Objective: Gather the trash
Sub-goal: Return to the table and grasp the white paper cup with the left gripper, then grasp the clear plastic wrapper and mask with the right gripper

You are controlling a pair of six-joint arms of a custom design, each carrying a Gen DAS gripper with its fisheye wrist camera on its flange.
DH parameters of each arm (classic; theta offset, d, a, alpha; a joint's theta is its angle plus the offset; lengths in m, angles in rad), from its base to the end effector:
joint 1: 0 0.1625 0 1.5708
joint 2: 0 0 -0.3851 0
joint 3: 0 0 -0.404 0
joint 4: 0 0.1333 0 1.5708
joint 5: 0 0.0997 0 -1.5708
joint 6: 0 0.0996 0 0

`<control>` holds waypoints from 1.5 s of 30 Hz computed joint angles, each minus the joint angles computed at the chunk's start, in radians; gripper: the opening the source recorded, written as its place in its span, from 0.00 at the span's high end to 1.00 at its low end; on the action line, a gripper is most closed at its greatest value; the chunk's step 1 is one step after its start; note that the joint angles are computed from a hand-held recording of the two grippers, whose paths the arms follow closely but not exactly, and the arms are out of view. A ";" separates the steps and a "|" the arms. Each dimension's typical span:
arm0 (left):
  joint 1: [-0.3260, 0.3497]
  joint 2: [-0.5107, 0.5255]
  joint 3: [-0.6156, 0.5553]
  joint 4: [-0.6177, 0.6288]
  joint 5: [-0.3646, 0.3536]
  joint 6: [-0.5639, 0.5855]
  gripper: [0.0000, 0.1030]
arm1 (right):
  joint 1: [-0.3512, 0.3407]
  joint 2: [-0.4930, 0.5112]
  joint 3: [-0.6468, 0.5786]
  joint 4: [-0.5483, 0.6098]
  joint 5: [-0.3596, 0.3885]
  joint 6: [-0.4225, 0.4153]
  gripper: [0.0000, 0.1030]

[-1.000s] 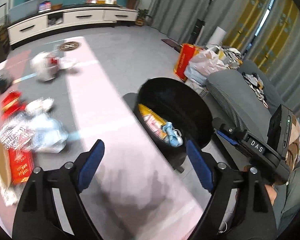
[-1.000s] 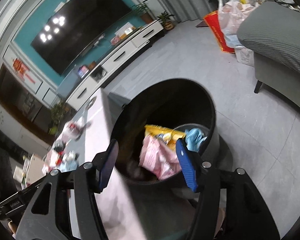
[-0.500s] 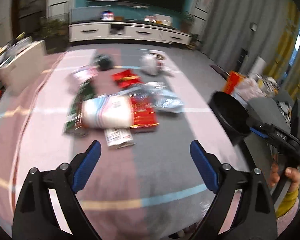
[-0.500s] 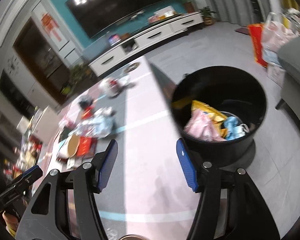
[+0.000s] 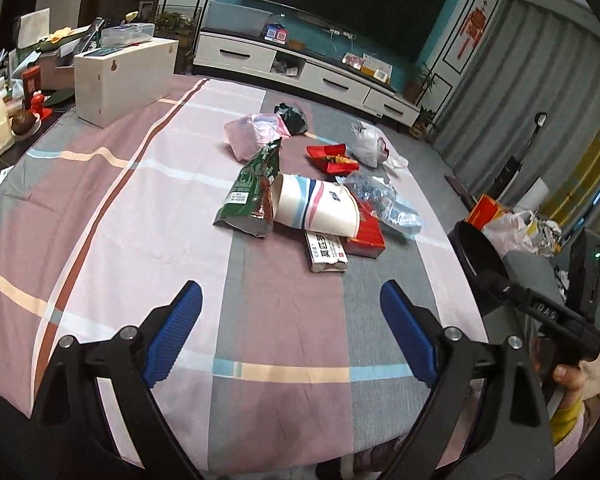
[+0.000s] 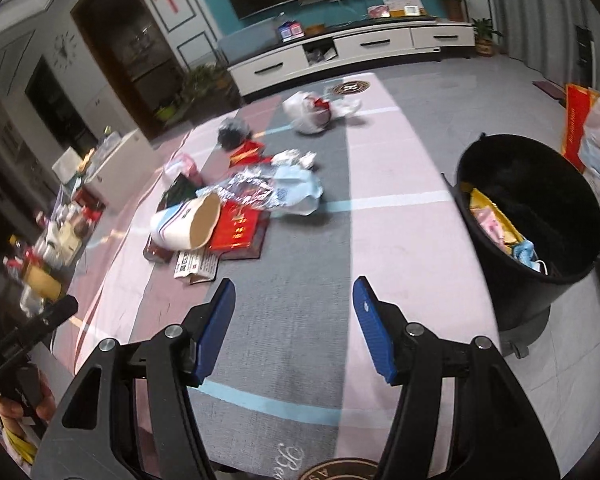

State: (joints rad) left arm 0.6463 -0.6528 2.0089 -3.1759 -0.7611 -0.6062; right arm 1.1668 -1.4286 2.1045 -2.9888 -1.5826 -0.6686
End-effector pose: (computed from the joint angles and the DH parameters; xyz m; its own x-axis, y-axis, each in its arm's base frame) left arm -0.2799 -0.4684 -0.0403 -0.8992 0.0317 -0.4363 0.3180 0.7322 -0.6023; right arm -0.0792 -0.5214 0.2849 -0.8986 -0.1059 0.4258 -0.3407 0.7800 -0.5249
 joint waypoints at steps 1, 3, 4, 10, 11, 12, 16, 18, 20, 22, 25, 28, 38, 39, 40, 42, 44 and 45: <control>0.006 0.002 0.001 -0.020 -0.011 0.007 0.12 | 0.007 0.012 -0.006 -0.001 -0.008 0.000 0.41; 0.024 0.011 -0.009 -0.052 -0.040 0.033 0.12 | 0.015 0.032 -0.018 -0.005 -0.017 0.002 0.41; 0.031 0.021 -0.021 -0.063 -0.047 0.051 0.12 | 0.018 0.042 -0.026 -0.004 -0.019 0.006 0.41; 0.079 0.104 -0.160 -0.052 -0.069 0.174 0.12 | 0.024 0.088 -0.063 -0.011 -0.031 0.026 0.41; 0.086 0.124 -0.194 -0.047 -0.065 0.203 0.12 | 0.023 0.092 -0.069 -0.009 -0.034 0.028 0.41; 0.092 0.138 -0.218 -0.044 -0.068 0.224 0.12 | 0.022 0.097 -0.074 -0.009 -0.037 0.031 0.41; 0.126 0.197 -0.329 -0.006 -0.089 0.282 0.12 | 0.009 0.107 -0.094 0.003 -0.039 0.043 0.41; 0.137 0.222 -0.376 0.033 -0.075 0.290 0.12 | 0.002 0.111 -0.104 0.011 -0.039 0.051 0.41; 0.145 0.240 -0.408 0.054 -0.070 0.311 0.10 | -0.002 0.117 -0.114 0.019 -0.040 0.056 0.41; 0.145 0.258 -0.437 0.078 -0.044 0.328 0.07 | -0.005 0.120 -0.119 0.024 -0.040 0.060 0.41; 0.150 0.276 -0.473 0.131 -0.024 0.338 0.05 | -0.010 0.123 -0.124 0.030 -0.034 0.062 0.41; 0.154 0.293 -0.506 0.185 -0.017 0.342 0.04 | -0.013 0.123 -0.128 0.035 -0.030 0.061 0.41; 0.164 0.332 -0.561 0.252 0.012 0.338 0.16 | -0.015 0.133 -0.142 0.041 -0.032 0.067 0.41; 0.163 0.333 -0.562 0.255 0.012 0.337 0.16 | -0.016 0.135 -0.144 0.043 -0.031 0.067 0.41; 0.162 0.333 -0.559 0.247 0.012 0.344 0.16 | -0.017 0.137 -0.146 0.045 -0.030 0.067 0.41; 0.159 0.330 -0.549 0.233 0.006 0.352 0.16 | -0.018 0.143 -0.153 0.052 -0.027 0.070 0.41; 0.153 0.321 -0.532 0.218 0.004 0.351 0.16 | -0.019 0.153 -0.166 0.064 -0.015 0.073 0.41; 0.150 0.313 -0.521 0.204 -0.006 0.351 0.16 | -0.018 0.157 -0.175 0.072 -0.009 0.078 0.41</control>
